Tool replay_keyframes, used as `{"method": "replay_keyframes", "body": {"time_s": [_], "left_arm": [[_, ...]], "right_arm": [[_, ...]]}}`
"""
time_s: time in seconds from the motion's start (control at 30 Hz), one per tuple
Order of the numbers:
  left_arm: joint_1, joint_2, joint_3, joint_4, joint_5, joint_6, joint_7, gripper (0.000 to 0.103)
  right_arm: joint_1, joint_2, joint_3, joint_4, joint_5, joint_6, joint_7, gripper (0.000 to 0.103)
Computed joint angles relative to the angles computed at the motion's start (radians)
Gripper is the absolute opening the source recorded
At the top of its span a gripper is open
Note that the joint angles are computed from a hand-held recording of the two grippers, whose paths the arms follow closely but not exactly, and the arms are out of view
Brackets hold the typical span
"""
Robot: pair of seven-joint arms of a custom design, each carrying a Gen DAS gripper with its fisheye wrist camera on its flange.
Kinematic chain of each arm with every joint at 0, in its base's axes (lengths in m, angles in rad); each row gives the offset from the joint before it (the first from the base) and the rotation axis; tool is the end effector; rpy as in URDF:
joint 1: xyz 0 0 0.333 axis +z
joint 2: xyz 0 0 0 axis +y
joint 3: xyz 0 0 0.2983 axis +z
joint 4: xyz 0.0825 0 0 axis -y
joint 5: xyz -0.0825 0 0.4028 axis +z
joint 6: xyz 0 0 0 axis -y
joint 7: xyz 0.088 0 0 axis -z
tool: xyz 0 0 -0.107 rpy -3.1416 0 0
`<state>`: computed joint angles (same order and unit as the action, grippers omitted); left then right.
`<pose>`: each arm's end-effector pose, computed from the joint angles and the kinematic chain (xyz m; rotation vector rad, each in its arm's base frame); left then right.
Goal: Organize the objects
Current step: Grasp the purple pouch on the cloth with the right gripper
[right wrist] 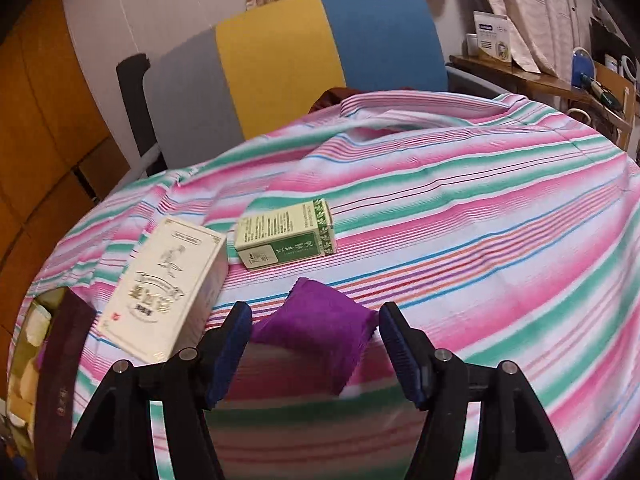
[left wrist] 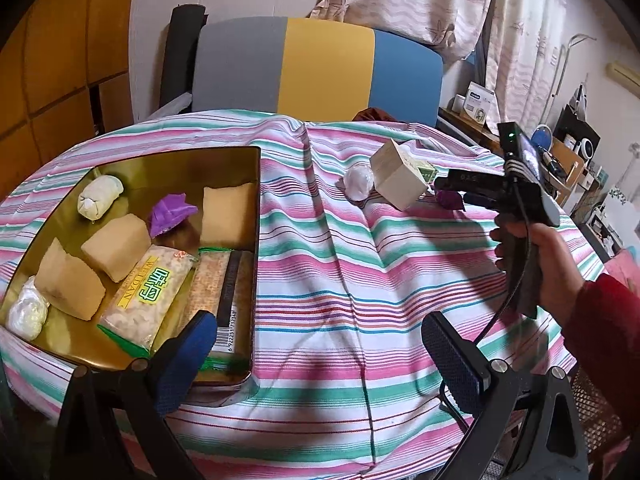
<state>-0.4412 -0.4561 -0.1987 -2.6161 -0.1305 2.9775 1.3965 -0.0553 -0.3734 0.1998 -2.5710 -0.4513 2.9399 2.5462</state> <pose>0.3747 -0.2710 0.4691 -1.4948 2.1679 -1.0429 0.4679 0.0982 0.4412 -1.3526 2.0560 -0.6066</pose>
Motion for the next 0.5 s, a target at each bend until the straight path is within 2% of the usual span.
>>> {"method": "replay_keyframes", "body": {"time_s": [0.07,0.13,0.2,0.23,0.33,0.37,0.5], "left_arm": [[0.002,0.005,-0.001,0.005,0.002,-0.005,-0.002,0.103],[0.007,0.013,-0.007,0.013,0.004,-0.007,-0.008,0.103],[0.007,0.023,-0.008,0.023,0.005,-0.005,-0.011,0.103],[0.002,0.031,-0.006,0.030,0.002,-0.001,-0.008,0.103],[0.004,0.058,-0.014,0.059,0.008,0.009,-0.007,0.103],[0.006,0.065,-0.017,0.068,0.011,0.014,-0.007,0.103],[0.033,0.112,-0.048,0.118,0.043,0.023,-0.027,0.103]], "right_arm": [[-0.010,0.029,0.005,0.016,-0.013,-0.001,0.008,0.067],[0.009,0.036,-0.018,0.011,0.004,0.011,-0.005,0.066],[0.026,0.045,-0.038,0.005,0.025,0.035,-0.027,0.057],[0.037,0.046,-0.048,0.003,0.041,0.036,-0.043,0.056],[0.014,0.040,-0.026,0.002,0.029,0.037,-0.037,0.049],[0.010,0.030,-0.021,-0.002,0.025,0.032,-0.037,0.042],[0.014,-0.026,-0.011,-0.036,0.027,-0.009,-0.034,0.042]]}}
